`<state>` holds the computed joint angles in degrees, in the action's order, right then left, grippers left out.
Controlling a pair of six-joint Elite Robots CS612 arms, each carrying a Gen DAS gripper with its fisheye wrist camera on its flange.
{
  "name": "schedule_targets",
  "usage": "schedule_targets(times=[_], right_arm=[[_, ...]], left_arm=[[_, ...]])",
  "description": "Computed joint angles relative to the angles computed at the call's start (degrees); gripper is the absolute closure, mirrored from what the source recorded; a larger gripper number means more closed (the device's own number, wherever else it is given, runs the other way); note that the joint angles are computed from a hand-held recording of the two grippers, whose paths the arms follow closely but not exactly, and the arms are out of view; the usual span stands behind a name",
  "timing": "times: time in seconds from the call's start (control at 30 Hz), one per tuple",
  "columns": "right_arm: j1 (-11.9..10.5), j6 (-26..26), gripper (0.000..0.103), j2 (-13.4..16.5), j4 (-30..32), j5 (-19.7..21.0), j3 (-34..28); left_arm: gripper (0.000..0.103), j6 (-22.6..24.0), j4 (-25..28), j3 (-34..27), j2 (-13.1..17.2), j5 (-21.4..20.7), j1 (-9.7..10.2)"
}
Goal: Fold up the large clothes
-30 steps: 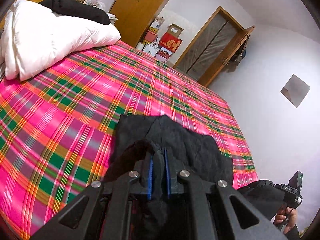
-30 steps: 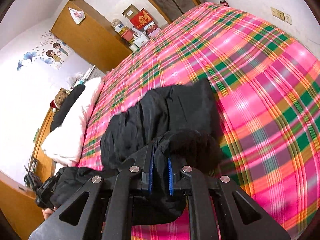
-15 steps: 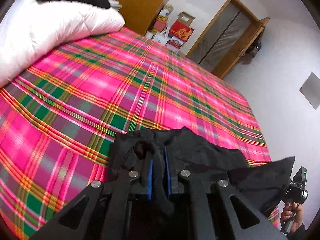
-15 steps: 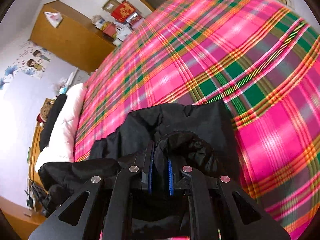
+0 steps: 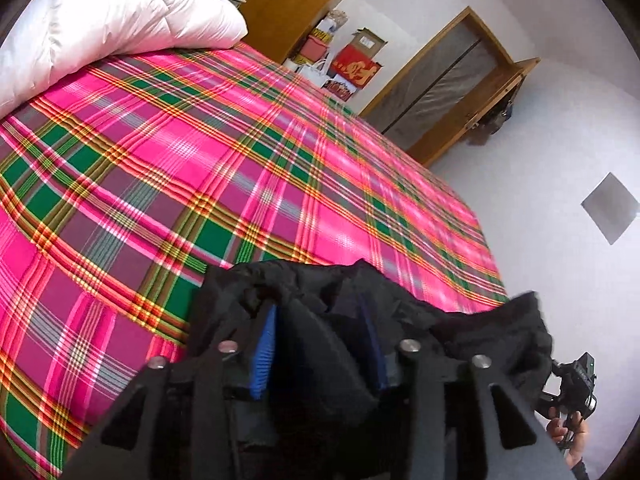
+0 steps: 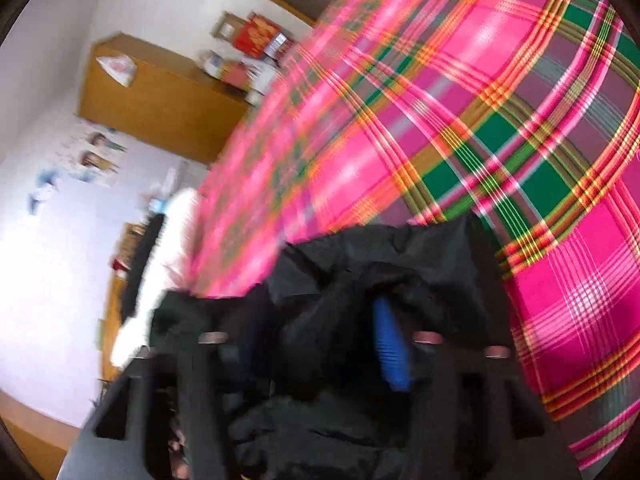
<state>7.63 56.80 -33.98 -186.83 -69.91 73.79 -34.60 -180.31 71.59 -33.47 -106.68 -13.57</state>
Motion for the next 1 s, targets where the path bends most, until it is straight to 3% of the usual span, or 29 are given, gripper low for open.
schedule_targets(times=[0.13, 0.2, 0.33, 0.43, 0.63, 0.8, 0.83, 0.9, 0.97, 1.0], right_arm=[[0.3, -1.5, 0.039, -1.5, -5.4, -4.2, 2.5], [0.8, -4.8, 0.039, -2.5, -6.4, -7.8, 3.7], [1.8, -14.5, 0.038, -2.8, 0.1, -9.4, 2.7], [2.2, -20.6, 0.038, -1.8, 6.6, -8.7, 0.3], [1.4, -27.7, 0.038, 0.5, 13.5, -5.6, -3.8], [0.9, -29.1, 0.038, 1.7, 16.8, -4.6, -6.2], [1.1, -29.3, 0.04, 1.7, 17.2, -4.9, -6.5], [1.7, -30.4, 0.074, 1.6, 18.6, -7.2, -7.1], [2.3, -31.3, 0.088, 1.4, 19.4, -9.2, -7.5], [2.8, -32.0, 0.091, 1.1, 19.8, -11.7, -7.5]], left_arm=[[0.045, -1.1, -3.5, 0.9, -0.5, -0.7, 0.26], [0.036, -0.9, -7.5, 2.3, -1.3, 1.5, 0.26], [0.034, 0.4, -11.0, 4.0, -2.7, 4.4, 0.4], [0.033, 5.0, -6.8, 3.5, -2.6, 4.2, 0.25], [0.033, 14.9, 9.7, -2.5, 0.5, 3.1, 0.09], [0.036, 17.8, 11.6, -5.3, 2.0, 1.1, -0.2], [0.044, 18.3, 11.6, -5.5, 2.1, 1.2, -0.37], [0.056, 19.5, 14.2, -6.3, 2.1, 1.3, -0.64], [0.074, 21.1, 15.5, -6.4, 1.8, 3.4, -1.09], [0.078, 21.8, 15.1, -5.9, 1.4, 4.8, -1.37]])
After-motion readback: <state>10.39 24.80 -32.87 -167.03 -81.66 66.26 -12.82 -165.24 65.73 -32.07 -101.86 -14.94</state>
